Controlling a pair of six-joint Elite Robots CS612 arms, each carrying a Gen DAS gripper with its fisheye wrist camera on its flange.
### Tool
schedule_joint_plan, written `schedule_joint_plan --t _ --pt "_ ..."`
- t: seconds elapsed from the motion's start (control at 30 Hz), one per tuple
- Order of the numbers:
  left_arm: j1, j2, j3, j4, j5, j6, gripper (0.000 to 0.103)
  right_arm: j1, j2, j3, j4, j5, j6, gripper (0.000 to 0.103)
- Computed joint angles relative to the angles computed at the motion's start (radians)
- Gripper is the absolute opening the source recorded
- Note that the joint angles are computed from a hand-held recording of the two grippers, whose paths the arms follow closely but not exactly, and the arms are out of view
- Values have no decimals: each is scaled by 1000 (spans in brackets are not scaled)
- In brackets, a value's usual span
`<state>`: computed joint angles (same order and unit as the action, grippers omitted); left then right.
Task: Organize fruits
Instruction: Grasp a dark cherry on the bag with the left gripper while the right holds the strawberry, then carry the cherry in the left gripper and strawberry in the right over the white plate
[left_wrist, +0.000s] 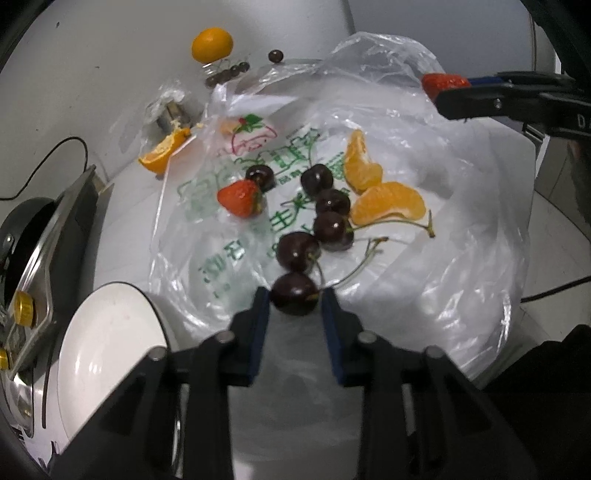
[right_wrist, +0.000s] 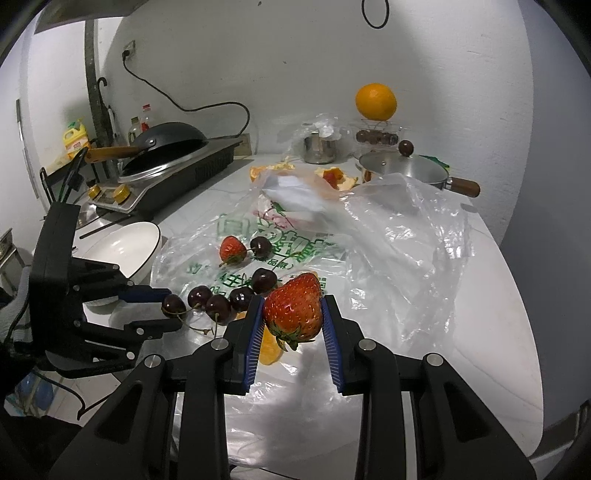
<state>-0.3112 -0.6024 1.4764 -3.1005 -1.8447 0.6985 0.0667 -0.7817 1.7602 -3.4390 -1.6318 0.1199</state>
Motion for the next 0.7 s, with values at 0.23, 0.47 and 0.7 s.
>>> schedule_joint_plan --t 0.23,0.47,0.7 --pt "9 -21 28 -10 -19 -28 27 7 -3 -5 -4 -6 -12 33" --pt "27 -42 54 -37 -51 -93 27 21 -5 -15 -3 -9 -31 33" --pt "54 -48 56 -87 -93 -179 27 43 -3 -41 12 -13 -54 33"
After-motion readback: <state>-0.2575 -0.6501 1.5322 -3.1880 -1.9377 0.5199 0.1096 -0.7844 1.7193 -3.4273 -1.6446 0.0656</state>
